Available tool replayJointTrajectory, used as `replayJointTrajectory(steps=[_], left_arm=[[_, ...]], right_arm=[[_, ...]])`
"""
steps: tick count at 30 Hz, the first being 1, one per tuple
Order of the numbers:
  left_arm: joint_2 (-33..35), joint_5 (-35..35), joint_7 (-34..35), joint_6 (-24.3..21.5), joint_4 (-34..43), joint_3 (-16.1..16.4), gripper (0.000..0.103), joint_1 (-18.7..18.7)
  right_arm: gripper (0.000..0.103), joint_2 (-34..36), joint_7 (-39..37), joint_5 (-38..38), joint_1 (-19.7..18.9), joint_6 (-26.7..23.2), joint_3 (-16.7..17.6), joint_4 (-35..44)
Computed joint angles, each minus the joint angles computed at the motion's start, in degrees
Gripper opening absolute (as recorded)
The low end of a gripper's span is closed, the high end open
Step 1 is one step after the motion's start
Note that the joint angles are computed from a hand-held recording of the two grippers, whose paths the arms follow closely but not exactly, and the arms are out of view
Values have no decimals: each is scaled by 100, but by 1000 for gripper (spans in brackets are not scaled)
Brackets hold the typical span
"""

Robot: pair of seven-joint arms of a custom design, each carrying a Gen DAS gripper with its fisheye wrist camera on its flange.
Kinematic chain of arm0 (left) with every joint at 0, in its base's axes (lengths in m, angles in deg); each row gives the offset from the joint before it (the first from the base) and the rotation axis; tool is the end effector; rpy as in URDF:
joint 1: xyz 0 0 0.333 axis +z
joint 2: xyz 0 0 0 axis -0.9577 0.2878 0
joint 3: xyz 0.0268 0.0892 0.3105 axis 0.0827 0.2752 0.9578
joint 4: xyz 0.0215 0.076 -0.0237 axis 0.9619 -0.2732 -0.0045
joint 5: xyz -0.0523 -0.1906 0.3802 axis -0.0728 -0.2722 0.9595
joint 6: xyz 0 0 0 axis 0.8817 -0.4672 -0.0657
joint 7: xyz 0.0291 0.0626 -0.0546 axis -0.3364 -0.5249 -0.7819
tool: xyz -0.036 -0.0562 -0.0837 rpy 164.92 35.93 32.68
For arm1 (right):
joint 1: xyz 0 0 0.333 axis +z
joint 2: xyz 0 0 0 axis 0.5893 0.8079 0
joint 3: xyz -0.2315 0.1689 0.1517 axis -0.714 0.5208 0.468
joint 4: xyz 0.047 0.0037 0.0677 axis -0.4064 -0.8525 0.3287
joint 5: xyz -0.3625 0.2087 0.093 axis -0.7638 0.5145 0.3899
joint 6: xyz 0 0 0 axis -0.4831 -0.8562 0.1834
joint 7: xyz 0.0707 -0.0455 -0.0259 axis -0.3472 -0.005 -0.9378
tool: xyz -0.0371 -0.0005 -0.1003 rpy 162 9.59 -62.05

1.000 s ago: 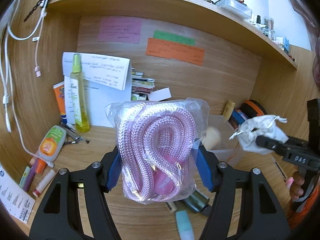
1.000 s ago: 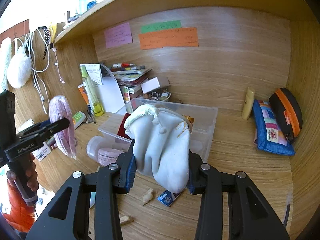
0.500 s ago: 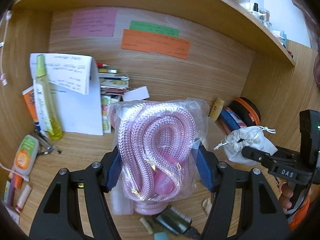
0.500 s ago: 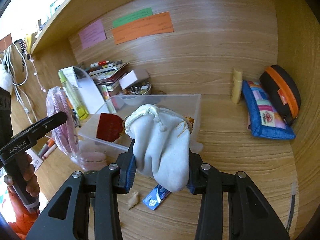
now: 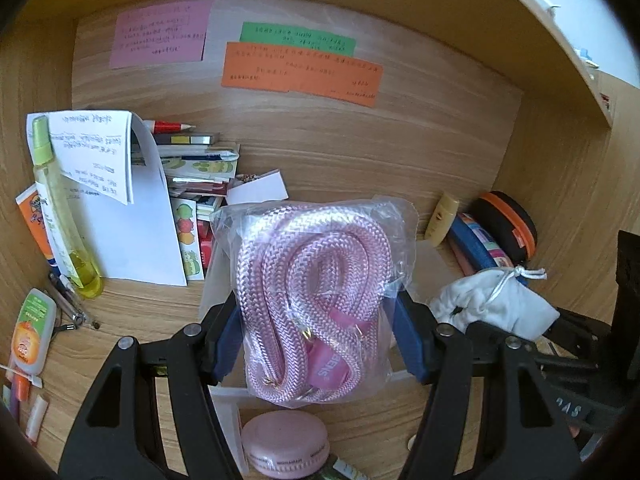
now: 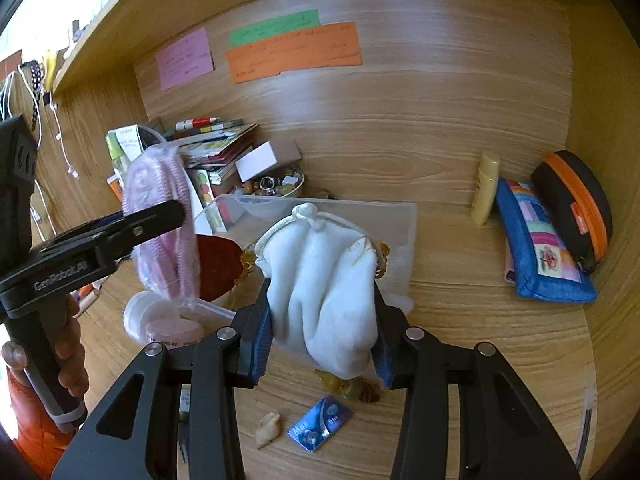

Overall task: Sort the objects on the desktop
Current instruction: 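Lift the pink rope bag and white bag over the bin and release both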

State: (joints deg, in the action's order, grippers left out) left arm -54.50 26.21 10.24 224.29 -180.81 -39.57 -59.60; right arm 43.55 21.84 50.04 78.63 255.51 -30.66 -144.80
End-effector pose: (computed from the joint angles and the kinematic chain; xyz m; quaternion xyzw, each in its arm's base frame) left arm 0.3989 -0.2354 0.5217 -0.6777 0.5535 -0.3773 0.3035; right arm 0.4513 0.2402 0.5022 -0.7901 0.4208 -0.1427 0.4222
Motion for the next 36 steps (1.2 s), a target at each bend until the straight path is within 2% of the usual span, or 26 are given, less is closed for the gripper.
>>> replayJointTrajectory(steps=[4,9,13,15,17,23,30,33,36], left_arm=[[114,112,-83,-85,139,-145,65,200],[262,360,-177,-171,282,-252,65,369],[415,580,-254,-223,379,-295,65,464],[524,718,-285,-256,439,-320,65,511],[651,825,-318,-297,494,-289,65,489],[921,1215,-481,-429,616,-179,65,392],[1054,1627,-725,-564,656,115,66,68],[976,1778,-881,-559,617,173,73,-4],[837,1822,-934,-555,552,251,74,-116]], right_arm=[[39,215,-19,4,-29,-141,51,164],[40,382,-7,2,-246,-66,305,247],[42,501,153,-185,-434,-25,503,301],[47,518,150,-214,-447,8,533,293],[57,532,250,-385,-511,126,628,259],[68,511,746,-1229,-559,521,739,98],[76,479,1314,-1961,-421,677,546,-2],[78,447,1649,-2308,-494,748,564,-59],[78,393,1862,-2542,-445,762,461,-110]])
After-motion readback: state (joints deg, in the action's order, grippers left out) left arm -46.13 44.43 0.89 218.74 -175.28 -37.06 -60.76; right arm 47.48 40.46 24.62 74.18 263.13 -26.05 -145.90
